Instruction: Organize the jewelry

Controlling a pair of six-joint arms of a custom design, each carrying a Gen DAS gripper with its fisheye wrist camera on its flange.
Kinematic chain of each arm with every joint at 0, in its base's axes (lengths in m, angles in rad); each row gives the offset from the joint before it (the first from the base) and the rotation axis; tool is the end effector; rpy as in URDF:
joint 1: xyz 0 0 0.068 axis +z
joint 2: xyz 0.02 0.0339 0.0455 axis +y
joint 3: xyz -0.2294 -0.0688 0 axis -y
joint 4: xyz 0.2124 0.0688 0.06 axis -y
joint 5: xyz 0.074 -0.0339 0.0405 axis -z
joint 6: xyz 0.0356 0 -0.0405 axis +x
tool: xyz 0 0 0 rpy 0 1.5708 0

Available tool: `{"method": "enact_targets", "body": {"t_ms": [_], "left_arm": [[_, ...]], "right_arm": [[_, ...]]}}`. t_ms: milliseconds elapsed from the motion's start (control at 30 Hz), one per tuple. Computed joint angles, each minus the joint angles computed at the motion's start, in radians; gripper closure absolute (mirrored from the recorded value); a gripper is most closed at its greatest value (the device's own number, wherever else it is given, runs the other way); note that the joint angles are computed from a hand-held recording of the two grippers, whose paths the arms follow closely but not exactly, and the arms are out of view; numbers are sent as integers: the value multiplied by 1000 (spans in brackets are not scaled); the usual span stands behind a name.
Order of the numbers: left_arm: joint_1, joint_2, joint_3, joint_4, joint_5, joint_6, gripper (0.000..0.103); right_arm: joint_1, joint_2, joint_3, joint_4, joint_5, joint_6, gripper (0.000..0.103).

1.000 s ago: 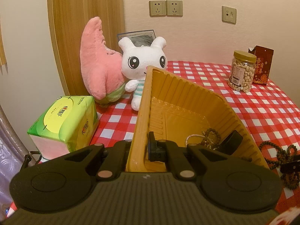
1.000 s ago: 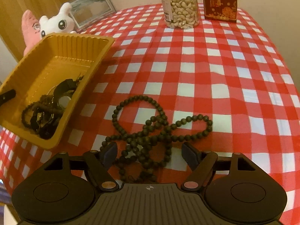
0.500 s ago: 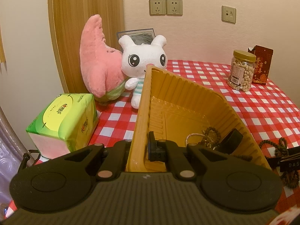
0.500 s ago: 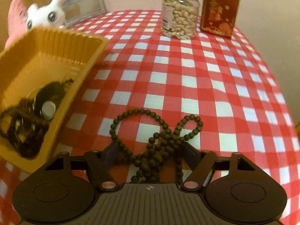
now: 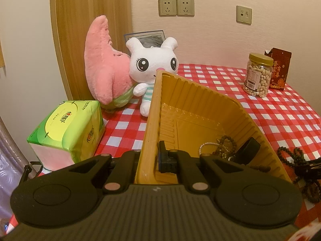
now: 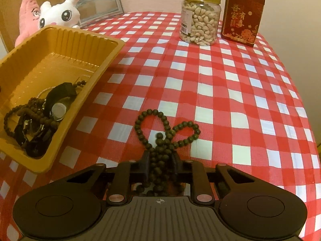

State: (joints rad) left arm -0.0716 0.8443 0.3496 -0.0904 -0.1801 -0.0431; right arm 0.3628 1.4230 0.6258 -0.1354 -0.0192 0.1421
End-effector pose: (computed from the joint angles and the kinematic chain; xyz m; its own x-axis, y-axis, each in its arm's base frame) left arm 0.1739 -0.0061 0.1767 -0.5470 -0.0033 -0.8371 -0.1022 0.9928 0.0629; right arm 0.2268 0.0868 0.1423 -0.7951 -0.1504 -0.5876 -0.2555 0.9617 0.0996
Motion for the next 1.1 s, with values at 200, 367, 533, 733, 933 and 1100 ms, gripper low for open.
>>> {"method": "enact_targets", "body": {"t_ms": [200,367,533,733,933,1100], "left_arm": [[-7,1,1,0,-5,-5,99],[-15,-2,3,-4,-12,-9,99],[-13,-2,4,-5,-10,-8,100],[-22,-6,7,-11,-17,-11,100],[-26,-5,8,-12,-20,-12,100],[-33,-7,9,-13,-25,-17,100]], "right_arm": [[-77,-48,-28,-25,-104,-22,88],[-137,-89,-45,-60,-179,-35,88],[-199,-160,-58,-117,-243,-62,89],[-282,-261,-25,-218,-313,-123,89],[-371,-324,67,-342,-379,-187,89],[-416,-358,148,-423,-407,-222,89]]}}
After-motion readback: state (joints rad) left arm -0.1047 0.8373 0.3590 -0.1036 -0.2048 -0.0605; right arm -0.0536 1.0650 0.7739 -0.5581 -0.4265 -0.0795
